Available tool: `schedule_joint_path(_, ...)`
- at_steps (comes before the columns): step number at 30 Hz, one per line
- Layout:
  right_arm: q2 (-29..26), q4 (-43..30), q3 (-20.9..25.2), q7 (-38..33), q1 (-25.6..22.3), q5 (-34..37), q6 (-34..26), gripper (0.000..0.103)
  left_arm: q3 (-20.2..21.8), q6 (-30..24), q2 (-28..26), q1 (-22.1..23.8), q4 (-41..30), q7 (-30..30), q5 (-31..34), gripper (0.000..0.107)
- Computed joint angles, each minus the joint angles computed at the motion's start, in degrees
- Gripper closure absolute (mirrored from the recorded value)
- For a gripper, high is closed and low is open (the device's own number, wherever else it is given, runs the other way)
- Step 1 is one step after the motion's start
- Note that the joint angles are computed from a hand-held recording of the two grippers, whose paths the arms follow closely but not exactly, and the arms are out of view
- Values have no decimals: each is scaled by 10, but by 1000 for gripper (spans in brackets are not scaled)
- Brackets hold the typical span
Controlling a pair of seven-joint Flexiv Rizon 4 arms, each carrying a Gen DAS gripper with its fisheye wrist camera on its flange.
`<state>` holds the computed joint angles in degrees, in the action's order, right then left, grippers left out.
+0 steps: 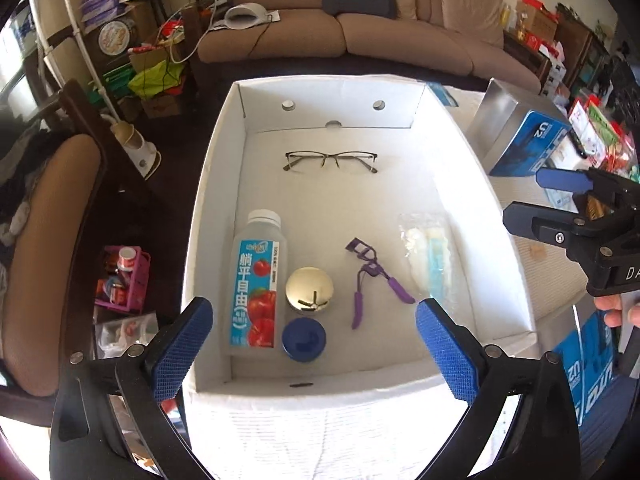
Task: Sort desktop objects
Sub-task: 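Move the left gripper to the small clear box of orange earplugs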
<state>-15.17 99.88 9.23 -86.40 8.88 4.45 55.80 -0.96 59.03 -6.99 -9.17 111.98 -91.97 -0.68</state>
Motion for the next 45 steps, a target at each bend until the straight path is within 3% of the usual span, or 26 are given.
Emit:
schedule_joint_path(10, 117, 101, -9, -27, -22, 40, 18, 0, -26, -1, 63, -37, 26, -78, 51, 4)
schedule_joint_path(17, 169, 164, -41, -76, -48, 62, 25, 0, -56, 15, 37, -77, -1, -125, 77, 4)
schedule_joint_path(24, 200, 205, -87, -170, -93, 102, 41, 0, -76, 21, -47, -129, -77, -112, 67, 4)
schedule_joint_path(30, 196, 213, -121, -243, -130, 129, 53, 0, -71, 14, -137, -179, -177, -117, 59, 4)
schedule_joint_path(36, 162, 191, -141, -334, -167, 205, 61, 0, -56, -26, -230, -223, -286, -105, 57, 4)
schedule_joint_path(45, 77, 135, -123, -417, -235, 289, 39, 0, -23, -121, -351, -268, -430, -95, 65, 5)
